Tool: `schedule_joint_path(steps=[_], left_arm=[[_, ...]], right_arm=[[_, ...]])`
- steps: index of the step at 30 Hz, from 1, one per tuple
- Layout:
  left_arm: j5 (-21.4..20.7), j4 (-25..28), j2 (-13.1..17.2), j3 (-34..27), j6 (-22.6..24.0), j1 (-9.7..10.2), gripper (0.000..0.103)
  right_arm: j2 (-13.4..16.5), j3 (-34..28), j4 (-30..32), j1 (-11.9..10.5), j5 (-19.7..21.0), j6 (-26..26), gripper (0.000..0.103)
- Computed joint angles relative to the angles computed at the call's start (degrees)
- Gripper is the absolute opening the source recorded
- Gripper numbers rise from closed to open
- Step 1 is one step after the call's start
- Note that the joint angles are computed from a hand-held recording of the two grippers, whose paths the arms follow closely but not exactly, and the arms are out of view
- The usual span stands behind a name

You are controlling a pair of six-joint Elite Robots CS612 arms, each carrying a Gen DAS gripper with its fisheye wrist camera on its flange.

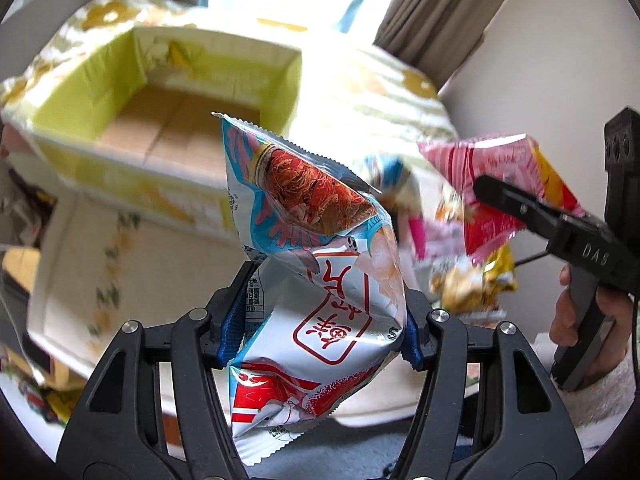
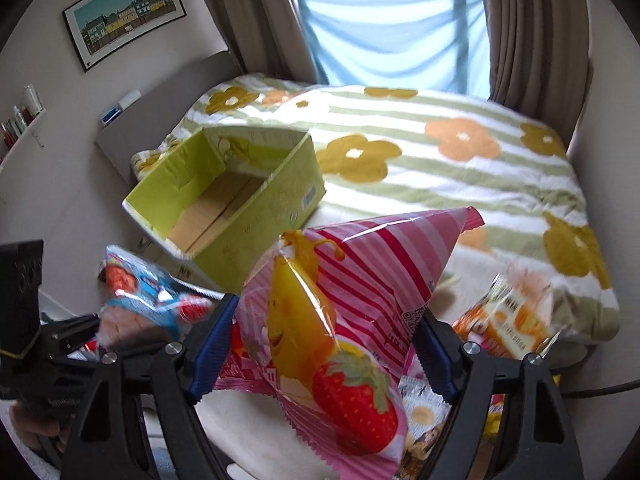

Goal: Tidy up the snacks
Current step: 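Carry the shrimp chip bag into the yellow box while the right tool carries the pink candy bag there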

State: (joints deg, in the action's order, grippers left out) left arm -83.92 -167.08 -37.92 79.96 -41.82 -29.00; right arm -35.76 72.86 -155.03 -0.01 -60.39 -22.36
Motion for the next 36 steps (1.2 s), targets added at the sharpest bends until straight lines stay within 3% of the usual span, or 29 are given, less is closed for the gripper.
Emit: schedule_joint_path(steps=[6, 14, 23, 30, 32, 34, 36], left_arm=[[-1.63, -2.63, 0.00, -2.39, 6.93, 3.65, 0.058], [-5.99, -0.47, 1.24, -6.81, 12.65, 9.79, 0.058], [-10.16, 11.23, 7.61, -18.24, 18.60, 15.79, 0.058], [-11.26, 20.13, 13.75, -28.19, 21.69, 17.03, 0.059], [-10.34, 20.57, 15.05, -30.06, 21.46, 17.03, 0.070], [-9.22, 20.86, 15.52, -30.78, 20.97, 16.93, 0.103], [-7.31, 21.26, 15.65, -31.08, 20.66, 16.82, 0.103]], right_arm=[[0.53, -2.81, -3.54, 2.02, -1.83, 4.94, 0.079], [3.86, -10.05, -3.53, 6.21, -4.95, 11.95, 0.079], [10.46, -22.34, 4.12, 10.57, -9.84, 15.69, 0.079], [14.53, -29.46, 10.39, 12.30, -13.06, 15.43, 0.079], [15.76, -31.65, 13.05, 12.48, -13.69, 15.14, 0.079], [17.25, -34.32, 15.77, 12.51, -13.52, 15.19, 0.079], [18.20, -35.92, 17.42, 12.64, -13.94, 15.28, 0.079]])
